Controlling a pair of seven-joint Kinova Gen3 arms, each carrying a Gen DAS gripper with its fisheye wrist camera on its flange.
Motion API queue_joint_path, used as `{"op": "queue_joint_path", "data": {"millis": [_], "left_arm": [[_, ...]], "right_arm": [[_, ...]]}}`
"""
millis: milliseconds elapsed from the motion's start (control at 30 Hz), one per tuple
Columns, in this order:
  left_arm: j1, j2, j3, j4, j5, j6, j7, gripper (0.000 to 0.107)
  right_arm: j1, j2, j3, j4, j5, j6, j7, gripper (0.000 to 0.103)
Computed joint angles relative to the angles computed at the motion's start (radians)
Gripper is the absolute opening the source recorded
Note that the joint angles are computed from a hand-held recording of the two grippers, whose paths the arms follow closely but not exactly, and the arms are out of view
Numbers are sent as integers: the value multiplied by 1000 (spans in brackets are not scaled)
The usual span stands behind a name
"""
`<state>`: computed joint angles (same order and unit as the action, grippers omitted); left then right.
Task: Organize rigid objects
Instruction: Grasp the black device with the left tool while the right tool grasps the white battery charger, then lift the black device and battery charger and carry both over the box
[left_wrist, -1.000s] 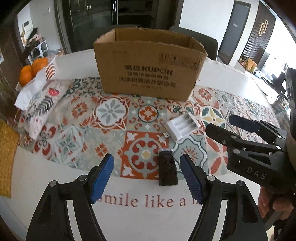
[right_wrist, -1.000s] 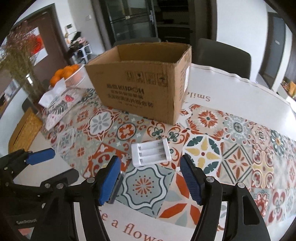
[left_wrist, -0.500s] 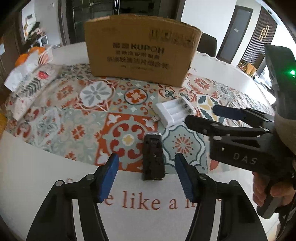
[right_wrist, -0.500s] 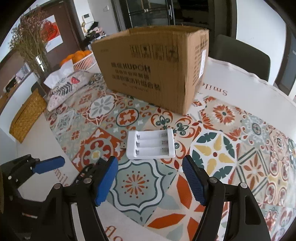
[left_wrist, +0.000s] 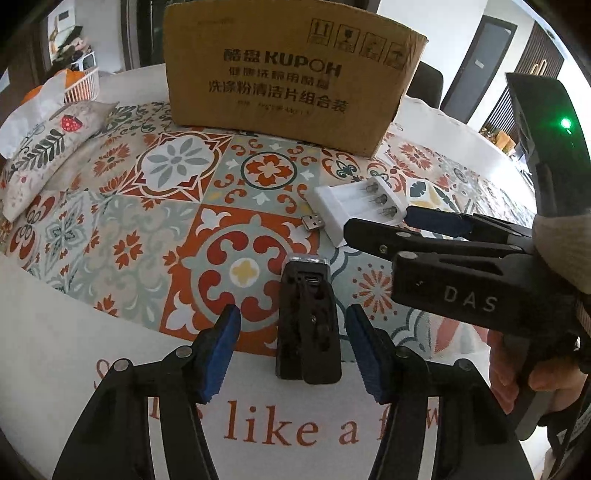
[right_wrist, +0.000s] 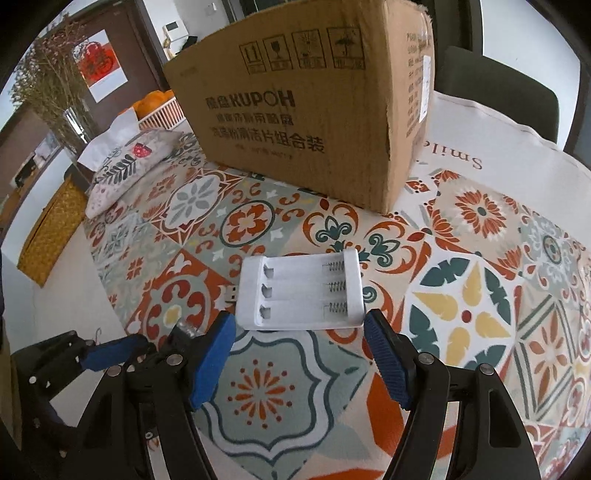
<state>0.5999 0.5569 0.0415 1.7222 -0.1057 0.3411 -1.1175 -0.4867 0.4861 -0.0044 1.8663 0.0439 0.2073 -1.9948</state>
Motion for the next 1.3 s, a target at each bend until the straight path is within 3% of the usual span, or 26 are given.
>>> {"op": "queue_joint_path", "data": {"millis": [300,467,600,800,933,1300], "left_arm": [[19,15,-24,-12,-12,-11,22,52],[5,10,-19,-10,-6,-17,27,52],[3,13,-18,-8,-10,-21,22,52],[28,13,-42,4,-25,-41,30,50],[59,9,-77,14,-45,-47,46,30],[33,-14,-70,37,-53,-66,42,29]], "right_arm": [[12,33,-5,-41,-1,6,20,76],[18,31,-8,-43,-16,-1,9,85],[19,44,-8,-50,-37,-8,-9,87],[-131,78,134,-111,54,69,-80,87],[-223,99,215,-127,152,102,-162,83],[-265,57,251,-54,237,42,-297,83]]}}
